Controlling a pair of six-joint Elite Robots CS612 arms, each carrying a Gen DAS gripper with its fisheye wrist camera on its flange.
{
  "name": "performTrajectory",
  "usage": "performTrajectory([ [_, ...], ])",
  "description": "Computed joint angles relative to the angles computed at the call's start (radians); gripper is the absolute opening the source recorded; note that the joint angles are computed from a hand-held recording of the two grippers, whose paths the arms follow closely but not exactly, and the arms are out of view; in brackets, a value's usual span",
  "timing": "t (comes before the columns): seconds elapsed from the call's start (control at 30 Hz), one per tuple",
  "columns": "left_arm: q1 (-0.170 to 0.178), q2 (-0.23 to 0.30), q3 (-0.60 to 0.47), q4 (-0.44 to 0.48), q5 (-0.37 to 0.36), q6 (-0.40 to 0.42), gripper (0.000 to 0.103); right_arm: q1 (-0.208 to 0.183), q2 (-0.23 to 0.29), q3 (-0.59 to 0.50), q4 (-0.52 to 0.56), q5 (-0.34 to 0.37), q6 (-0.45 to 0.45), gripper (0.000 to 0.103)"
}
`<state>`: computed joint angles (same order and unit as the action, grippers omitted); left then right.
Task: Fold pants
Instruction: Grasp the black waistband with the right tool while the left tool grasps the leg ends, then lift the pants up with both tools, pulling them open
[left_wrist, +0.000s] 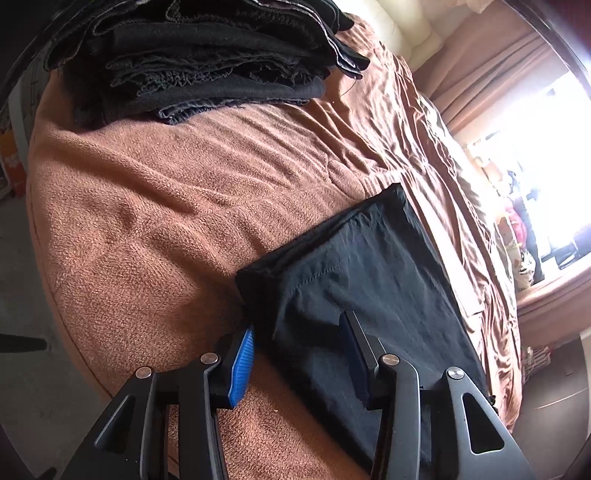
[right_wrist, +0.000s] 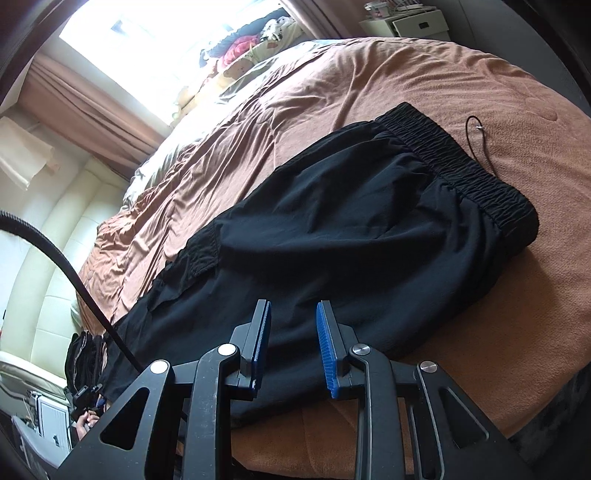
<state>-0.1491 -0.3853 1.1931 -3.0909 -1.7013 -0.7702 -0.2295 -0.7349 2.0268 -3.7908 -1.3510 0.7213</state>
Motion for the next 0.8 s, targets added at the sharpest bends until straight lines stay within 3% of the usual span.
performTrajectory([
  [0.17, 0.003, 0.005, -0.009, 0.002, 0.007, -0.036, 0.005, 0.021, 0.001, -0.037, 0.058, 0.008, -0.055, 0.024],
  [0.33, 0.000, -0.017, 0.011, -0.051, 0.018, -0.030, 0.003, 0.057, -0.005, -0.085, 0.137, -0.003, -0.115, 0.024],
  [0.8, -0.011, -0.066, 0.009, -0.104, 0.005, 0.023, 0.003, 0.173, 0.009, -0.274, 0.438, 0.069, -0.306, 0.024],
])
